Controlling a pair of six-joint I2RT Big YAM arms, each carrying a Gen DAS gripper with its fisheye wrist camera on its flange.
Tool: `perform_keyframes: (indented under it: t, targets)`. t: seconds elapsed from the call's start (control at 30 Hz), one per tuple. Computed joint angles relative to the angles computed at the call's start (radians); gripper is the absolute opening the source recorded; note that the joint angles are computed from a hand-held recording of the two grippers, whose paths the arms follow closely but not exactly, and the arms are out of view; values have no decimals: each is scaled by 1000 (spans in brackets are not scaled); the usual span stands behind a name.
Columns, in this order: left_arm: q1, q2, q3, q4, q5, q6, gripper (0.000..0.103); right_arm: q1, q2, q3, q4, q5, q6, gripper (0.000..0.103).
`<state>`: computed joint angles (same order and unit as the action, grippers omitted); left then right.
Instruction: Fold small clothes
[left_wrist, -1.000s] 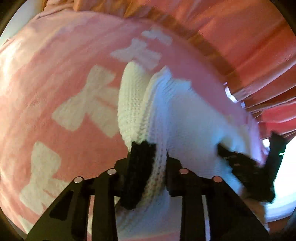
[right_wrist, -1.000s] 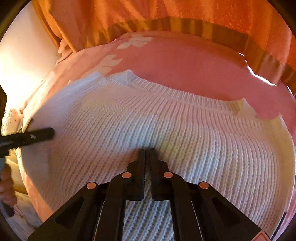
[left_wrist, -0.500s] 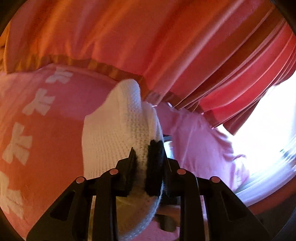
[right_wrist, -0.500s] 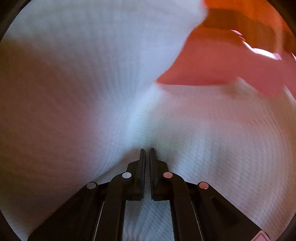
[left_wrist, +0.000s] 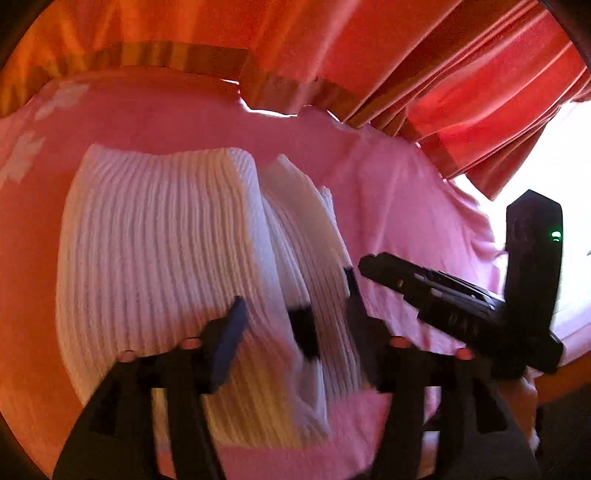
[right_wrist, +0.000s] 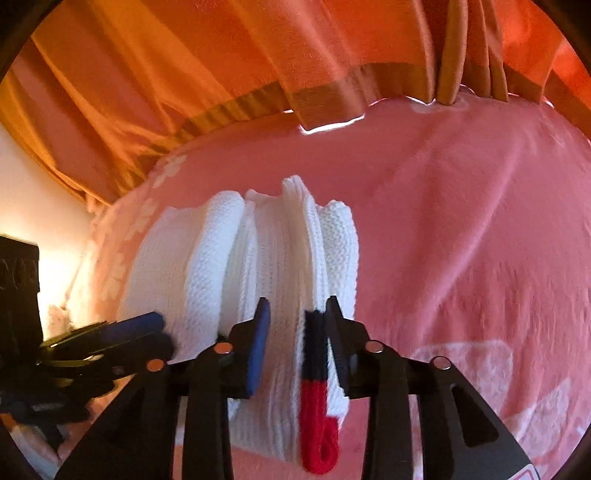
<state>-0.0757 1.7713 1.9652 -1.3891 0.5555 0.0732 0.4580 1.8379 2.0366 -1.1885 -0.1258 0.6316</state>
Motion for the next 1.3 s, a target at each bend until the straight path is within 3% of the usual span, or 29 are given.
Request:
perform_keyframes:
  t: [0.07, 0.1, 0.13, 0.17, 0.27, 0.3, 0.37, 0.43, 0.47, 0.53, 0.63, 0.77, 0.83, 0.9, 0.93, 1.1, 1.2, 1.3]
  targets:
    - [41, -54, -44, 72, 49, -35, 77, 6, 8, 25, 16, -34, 4, 57]
    - [67, -93, -79, 138, 54, -45, 89, 9, 17, 36, 25, -50, 0, 60]
    - [82, -122, -105, 192, 38, -50, 91, 8, 21, 45, 24, -67, -6, 64]
    - [92, -149, -132, 245, -2, -49, 91, 15, 41, 74, 17, -92, -11, 68]
    - [102, -225, -235, 408, -217, 15, 93, 32, 111, 158, -26, -132, -10, 73]
    - [98, -229, -247, 431, -263, 27, 93, 37, 143, 194, -51, -140, -1, 73]
    - [96, -221, -251, 433, -318, 64, 93, 44, 193, 241, -74, -171, 32, 73]
    - [106, -209, -244, 402, -318, 96, 93, 48, 233, 274, -93, -203, 64, 74]
    - [103, -208, -248, 400, -325, 97, 93, 54, 245, 284, -101, -196, 72, 64]
    - [106, -205, -246, 389, -327, 112, 93, 61, 247, 280, -77, -193, 69, 27]
    - [104, -205, -248, 390, -320, 99, 93, 66, 220, 295, -25, -135, 45, 19]
    - [106, -219, -261, 400, -297, 101, 93, 56, 123, 252, 34, -21, -25, 19]
    - [94, -223, -277, 401, -313, 123, 93, 46, 104, 206, -29, 64, -39, 19]
    - [80, -221, -291, 394, -335, 144, 93, 25, 147, 191, -154, 53, -15, 20]
    - [73, -219, -298, 388, -347, 153, 93, 19, 157, 178, -174, 39, -12, 23]
    - [39, -212, -315, 356, -376, 187, 93, 11, 36, 18, -14, -5, 23, 33]
    - [25, -222, -329, 374, -383, 194, 93, 30, -34, -51, 11, -19, 11, 34]
    - [15, -222, -338, 373, -397, 201, 93, 66, -106, -136, 69, -46, 6, 49]
